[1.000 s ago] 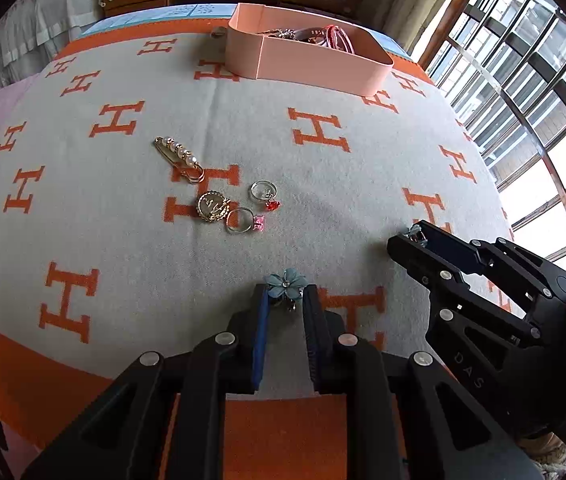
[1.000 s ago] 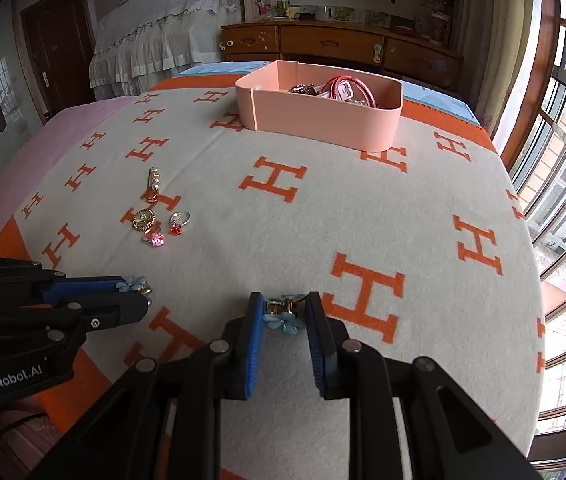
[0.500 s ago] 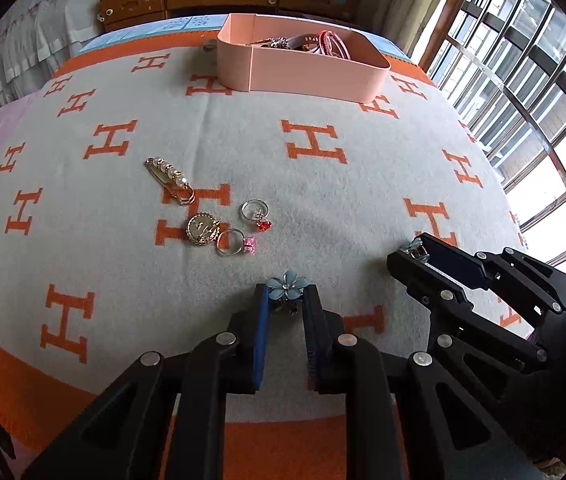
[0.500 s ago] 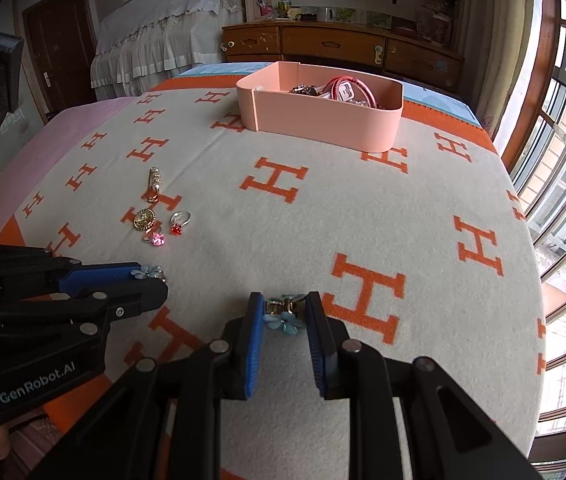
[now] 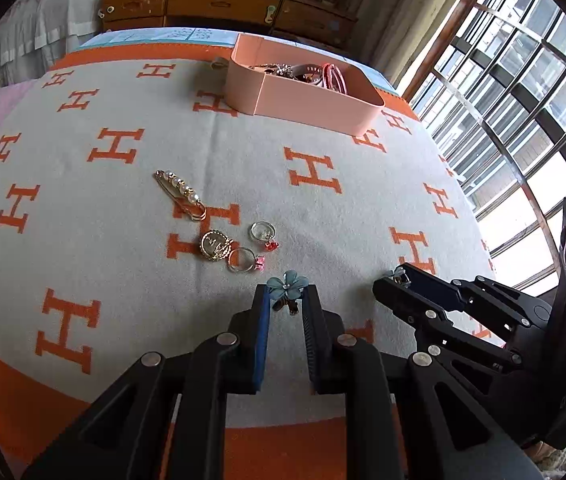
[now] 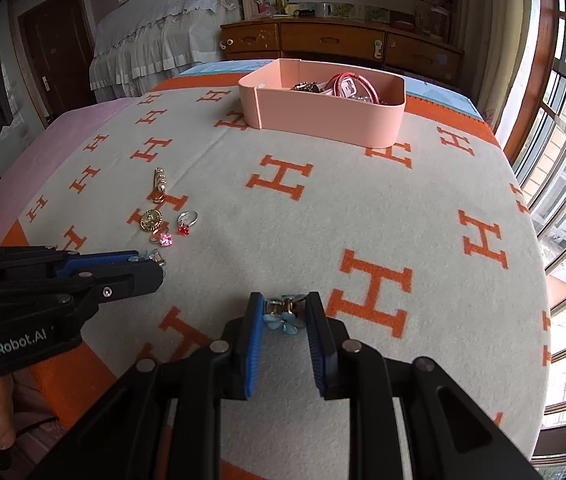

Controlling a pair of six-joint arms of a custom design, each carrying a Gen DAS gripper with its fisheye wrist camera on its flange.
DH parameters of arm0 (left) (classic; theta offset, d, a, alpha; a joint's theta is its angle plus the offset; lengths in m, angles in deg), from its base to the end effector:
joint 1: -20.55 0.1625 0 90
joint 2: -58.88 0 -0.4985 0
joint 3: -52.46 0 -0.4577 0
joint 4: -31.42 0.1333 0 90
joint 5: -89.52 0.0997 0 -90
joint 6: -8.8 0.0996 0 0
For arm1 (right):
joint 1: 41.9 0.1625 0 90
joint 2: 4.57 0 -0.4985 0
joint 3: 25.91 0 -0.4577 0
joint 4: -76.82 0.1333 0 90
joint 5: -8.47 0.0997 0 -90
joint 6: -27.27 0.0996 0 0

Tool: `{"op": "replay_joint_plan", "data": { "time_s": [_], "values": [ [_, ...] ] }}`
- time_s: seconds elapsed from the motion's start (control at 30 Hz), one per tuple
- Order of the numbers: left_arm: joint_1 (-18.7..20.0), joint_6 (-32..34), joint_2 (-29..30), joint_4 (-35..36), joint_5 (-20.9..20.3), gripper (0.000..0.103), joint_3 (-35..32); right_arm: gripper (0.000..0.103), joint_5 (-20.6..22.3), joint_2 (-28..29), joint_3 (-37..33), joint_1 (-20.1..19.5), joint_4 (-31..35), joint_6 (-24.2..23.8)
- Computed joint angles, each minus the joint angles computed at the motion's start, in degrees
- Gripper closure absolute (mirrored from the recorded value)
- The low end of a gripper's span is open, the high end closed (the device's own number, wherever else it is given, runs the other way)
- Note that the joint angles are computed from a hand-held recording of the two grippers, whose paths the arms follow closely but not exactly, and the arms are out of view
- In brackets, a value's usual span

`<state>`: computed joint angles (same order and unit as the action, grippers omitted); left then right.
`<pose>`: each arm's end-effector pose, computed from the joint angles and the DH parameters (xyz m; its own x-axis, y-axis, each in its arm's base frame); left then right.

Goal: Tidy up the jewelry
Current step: 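Carry the blue flower brooch into the pink tray and open the left tool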

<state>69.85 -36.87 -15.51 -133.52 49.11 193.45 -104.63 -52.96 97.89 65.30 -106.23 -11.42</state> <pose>-0.1179 -0.4578 0.1731 -0.8553 -0.2997 -0.4227 0.0478 0.7667 -0.6403 0.2583 -0.5158 0.0352 -0.5371 -0.6927 0.4813 -0.7912 0.6115 -0.0028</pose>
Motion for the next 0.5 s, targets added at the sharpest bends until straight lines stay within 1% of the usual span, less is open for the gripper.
{"op": "replay_joint_plan", "data": {
  "time_s": [0.17, 0.27, 0.37, 0.5],
  "values": [
    [-0.92, 4.23, -1.44, -8.08, 1.75, 0.089, 2.15, 0.082, 2.44, -1.4, 0.26, 0.01, 1.28, 1.9],
    [-0.63, 5.81, -2.36, -10.31, 1.62, 0.089, 2.34, 0.082, 4.22, -2.4, 0.48, 0.21, 1.48, 2.35],
    [-0.49, 6.95, -3.41, -10.43, 2.18, 0.089, 2.02, 0.082, 4.97, -2.87, 0.25, 0.73, 1.2, 2.7],
    [-0.48, 8.78, -4.82, -8.4, 3.65, 0.089, 0.63, 0.082, 6.54, -3.71, -1.03, 1.15, 3.15, 3.96]
  ]
}}
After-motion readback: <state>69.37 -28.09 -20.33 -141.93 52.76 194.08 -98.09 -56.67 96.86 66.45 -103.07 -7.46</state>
